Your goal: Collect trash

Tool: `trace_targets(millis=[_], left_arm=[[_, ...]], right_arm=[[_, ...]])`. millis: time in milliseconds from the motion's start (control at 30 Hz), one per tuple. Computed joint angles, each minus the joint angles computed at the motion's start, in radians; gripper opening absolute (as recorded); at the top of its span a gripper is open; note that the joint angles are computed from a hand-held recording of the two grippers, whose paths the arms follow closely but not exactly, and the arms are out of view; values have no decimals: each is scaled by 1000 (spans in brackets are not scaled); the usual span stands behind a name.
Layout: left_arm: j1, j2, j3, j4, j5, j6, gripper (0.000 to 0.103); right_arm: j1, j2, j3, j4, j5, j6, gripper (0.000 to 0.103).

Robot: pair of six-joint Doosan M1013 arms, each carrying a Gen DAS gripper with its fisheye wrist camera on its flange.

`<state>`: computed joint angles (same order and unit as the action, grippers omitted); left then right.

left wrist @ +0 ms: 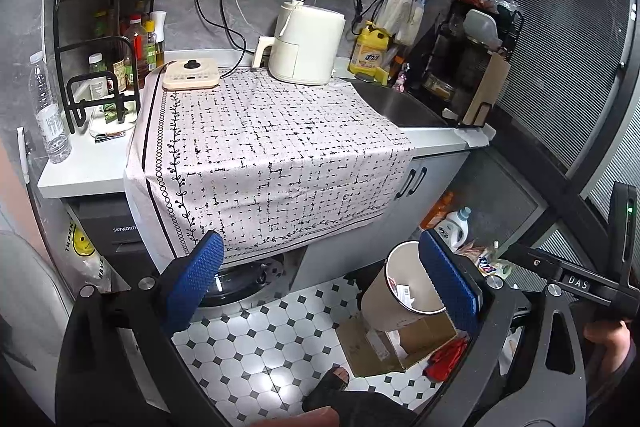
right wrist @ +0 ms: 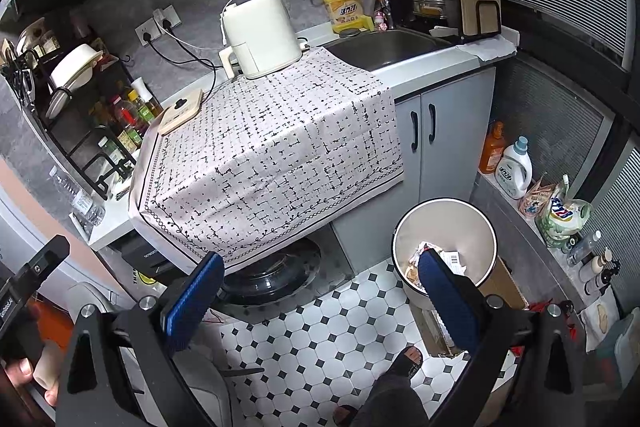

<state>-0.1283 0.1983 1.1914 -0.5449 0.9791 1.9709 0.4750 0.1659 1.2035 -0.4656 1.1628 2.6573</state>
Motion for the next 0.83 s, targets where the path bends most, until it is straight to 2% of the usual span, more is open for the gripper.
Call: trace_targets(millis=[267,467,833], left_arm=[[5,8,-17,-7,6,8,97],[4,4,-18,2,-31,9,97],[16,33,-51,-23,11,29,97]], right_arm=[[3,4,-5,-5,2,5,95],[4,3,-4,-6,1,5,95],[19,31,-38,-35,38,37,95]])
